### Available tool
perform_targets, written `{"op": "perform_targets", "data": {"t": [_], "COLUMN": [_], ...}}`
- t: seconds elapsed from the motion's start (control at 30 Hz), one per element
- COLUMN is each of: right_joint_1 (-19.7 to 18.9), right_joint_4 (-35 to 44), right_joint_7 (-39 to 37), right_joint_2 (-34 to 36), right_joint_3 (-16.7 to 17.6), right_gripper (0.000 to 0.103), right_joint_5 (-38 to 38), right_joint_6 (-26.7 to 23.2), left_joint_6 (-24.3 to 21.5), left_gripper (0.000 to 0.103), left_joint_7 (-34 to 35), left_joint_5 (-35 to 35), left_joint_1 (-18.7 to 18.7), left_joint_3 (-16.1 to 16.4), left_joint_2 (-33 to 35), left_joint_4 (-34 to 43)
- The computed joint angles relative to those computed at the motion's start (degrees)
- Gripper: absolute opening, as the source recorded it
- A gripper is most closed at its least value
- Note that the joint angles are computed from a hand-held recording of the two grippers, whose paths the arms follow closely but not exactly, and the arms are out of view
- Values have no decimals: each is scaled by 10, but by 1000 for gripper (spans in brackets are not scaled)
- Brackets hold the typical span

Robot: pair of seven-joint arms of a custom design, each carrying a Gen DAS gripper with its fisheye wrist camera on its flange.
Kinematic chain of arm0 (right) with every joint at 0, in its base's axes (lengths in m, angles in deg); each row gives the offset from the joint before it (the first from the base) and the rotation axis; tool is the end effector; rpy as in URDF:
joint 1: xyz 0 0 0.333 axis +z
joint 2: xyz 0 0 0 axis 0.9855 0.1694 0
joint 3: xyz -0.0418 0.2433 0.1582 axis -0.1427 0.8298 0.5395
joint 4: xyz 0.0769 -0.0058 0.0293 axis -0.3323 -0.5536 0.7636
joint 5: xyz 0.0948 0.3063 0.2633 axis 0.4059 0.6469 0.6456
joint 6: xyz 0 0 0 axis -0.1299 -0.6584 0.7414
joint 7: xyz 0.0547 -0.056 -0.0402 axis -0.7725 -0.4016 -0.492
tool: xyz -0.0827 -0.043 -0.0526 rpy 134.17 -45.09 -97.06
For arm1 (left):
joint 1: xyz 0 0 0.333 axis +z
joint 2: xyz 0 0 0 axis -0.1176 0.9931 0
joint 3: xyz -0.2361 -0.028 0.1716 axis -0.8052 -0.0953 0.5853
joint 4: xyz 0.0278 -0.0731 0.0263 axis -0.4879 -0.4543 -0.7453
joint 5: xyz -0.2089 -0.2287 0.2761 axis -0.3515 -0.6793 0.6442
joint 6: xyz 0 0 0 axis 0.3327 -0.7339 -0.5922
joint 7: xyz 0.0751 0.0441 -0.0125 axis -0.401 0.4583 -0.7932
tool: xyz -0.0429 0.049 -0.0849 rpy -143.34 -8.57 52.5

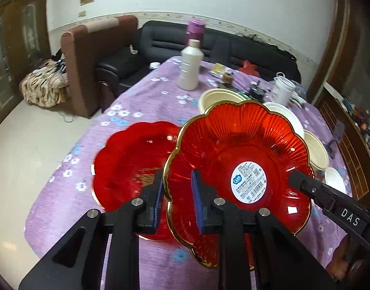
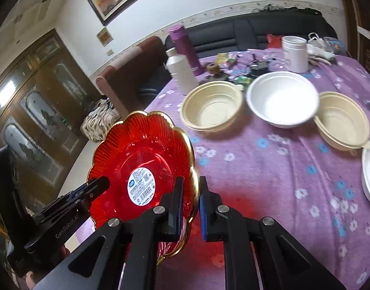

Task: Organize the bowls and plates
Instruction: 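Lift the red stickered plate and carry it over the wedding plate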

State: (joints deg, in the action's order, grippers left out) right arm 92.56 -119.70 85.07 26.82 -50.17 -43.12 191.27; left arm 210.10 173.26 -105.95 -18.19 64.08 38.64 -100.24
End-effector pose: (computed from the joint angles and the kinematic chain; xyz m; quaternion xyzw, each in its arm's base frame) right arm 0.3815 0.2253 0.4322 -0.4836 0.7886 -0.1631 0.3430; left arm 0.4867 -0.0789 0.3964 -0.5159 0.7742 -0.3378 0.1430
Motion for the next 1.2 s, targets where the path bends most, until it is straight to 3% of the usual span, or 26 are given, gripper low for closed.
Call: {"op": "perform_targets", "data": {"t": [0.63, 1.2], "right_joint_1": [14, 56], "right_joint_4": [126, 189], "right_joint_7": [-33, -93], "right_joint_2": [163, 262], "right_joint_3": [-25, -73], "right_gripper": [13, 13], "right_joint_5": [-29, 21], "right_joint_6": [27, 22], "left_joint_6": [34, 49], "left_gripper": [20, 20], "left_joint_7": [-56, -180], "left_joint_5": [40, 182], "left_joint_1": [47, 89], "left_joint_3": [-6, -37], "left_joint_2": [67, 155], "left_joint_4": [43, 92]}}
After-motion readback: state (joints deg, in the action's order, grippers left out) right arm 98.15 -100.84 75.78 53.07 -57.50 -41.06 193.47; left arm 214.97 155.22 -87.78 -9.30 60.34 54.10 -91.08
